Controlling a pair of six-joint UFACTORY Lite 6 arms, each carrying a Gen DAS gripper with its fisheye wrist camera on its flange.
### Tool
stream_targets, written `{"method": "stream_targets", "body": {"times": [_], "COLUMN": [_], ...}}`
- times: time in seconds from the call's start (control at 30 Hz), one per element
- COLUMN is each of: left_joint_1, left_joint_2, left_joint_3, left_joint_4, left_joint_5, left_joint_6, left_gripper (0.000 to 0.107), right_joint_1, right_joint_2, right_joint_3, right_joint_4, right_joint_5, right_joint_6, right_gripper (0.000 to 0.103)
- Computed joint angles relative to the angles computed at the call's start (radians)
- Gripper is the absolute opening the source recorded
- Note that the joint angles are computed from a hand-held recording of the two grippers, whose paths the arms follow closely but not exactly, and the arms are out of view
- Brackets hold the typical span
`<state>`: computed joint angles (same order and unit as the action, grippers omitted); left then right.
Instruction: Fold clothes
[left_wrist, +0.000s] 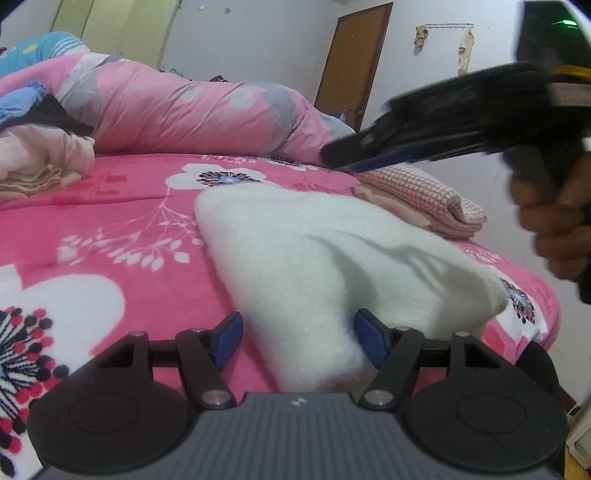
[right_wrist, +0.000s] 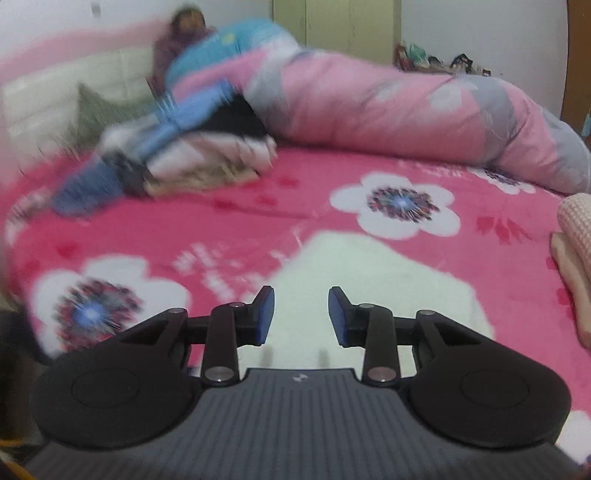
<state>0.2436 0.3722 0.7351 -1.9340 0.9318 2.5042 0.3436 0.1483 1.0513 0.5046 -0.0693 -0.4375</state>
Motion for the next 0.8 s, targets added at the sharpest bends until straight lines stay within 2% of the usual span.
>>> {"method": "stream_targets", "body": {"times": [0.07,0.1,0.17,0.23,0.27,0.33,0.4,0.43,0.5,0.57,0.67,0.7,0.77,0.8], "left_joint_1": [-0.003,-0.007,-0.014,-0.015,-0.016,-0.022,-0.024,-0.025,-0.028,-0.035,-0.039,-0.031,-0.012,0.004], "left_joint_2": [-0.004,-0.009,-0.013,-0.019,-0.024,-0.032,-0.034,-0.034,-0.037,-0.048,-0.081,-0.103,-0.151,-0.181], "left_joint_3": [-0.004,-0.007,-0.011,-0.011,-0.012,-0.013,-0.016,-0.016,-0.022,-0.033,-0.065,-0.078,-0.109,-0.134], "left_joint_4": [-0.005,-0.009,-0.021,-0.019,-0.020,-0.028,-0.033,-0.034,-0.047,-0.066,-0.099,-0.098,-0.100,-0.108], "left_joint_5": [-0.006,-0.013,-0.024,-0.027,-0.031,-0.039,-0.041,-0.042,-0.044,-0.051,-0.058,-0.054,-0.034,-0.002], "left_joint_6": [0.000,0.001,0.010,0.011,0.012,0.026,0.040,0.040,0.043,0.057,0.105,0.112,0.131,0.154], "left_gripper": [0.069,0.069,0.070,0.070,0.070,0.070,0.070,0.070,0.070,0.070,0.070,0.070,0.069,0.069], "right_joint_1": [-0.004,-0.006,0.000,-0.009,-0.015,-0.017,-0.003,0.000,0.002,-0.023,-0.029,-0.029,-0.024,-0.023], "right_joint_2": [0.026,0.051,0.102,0.088,0.077,0.022,-0.080,-0.133,-0.185,-0.130,-0.077,-0.080,-0.124,-0.161], "right_joint_3": [-0.031,-0.043,-0.129,-0.146,-0.121,-0.102,-0.146,-0.169,-0.229,-0.274,-0.395,-0.404,-0.392,-0.416], "right_joint_4": [0.046,0.010,-0.148,-0.259,-0.251,-0.129,0.014,0.028,-0.050,-0.124,-0.274,-0.294,-0.230,-0.213], "right_joint_5": [0.003,-0.008,-0.136,-0.164,-0.115,-0.051,-0.058,-0.062,-0.084,-0.094,-0.280,-0.301,-0.252,-0.265], "right_joint_6": [-0.057,-0.024,0.157,0.286,0.291,0.188,0.028,0.002,0.067,0.120,0.286,0.301,0.267,0.243], "right_gripper": [0.032,0.032,0.032,0.032,0.032,0.031,0.032,0.032,0.032,0.032,0.033,0.033,0.033,0.033]}}
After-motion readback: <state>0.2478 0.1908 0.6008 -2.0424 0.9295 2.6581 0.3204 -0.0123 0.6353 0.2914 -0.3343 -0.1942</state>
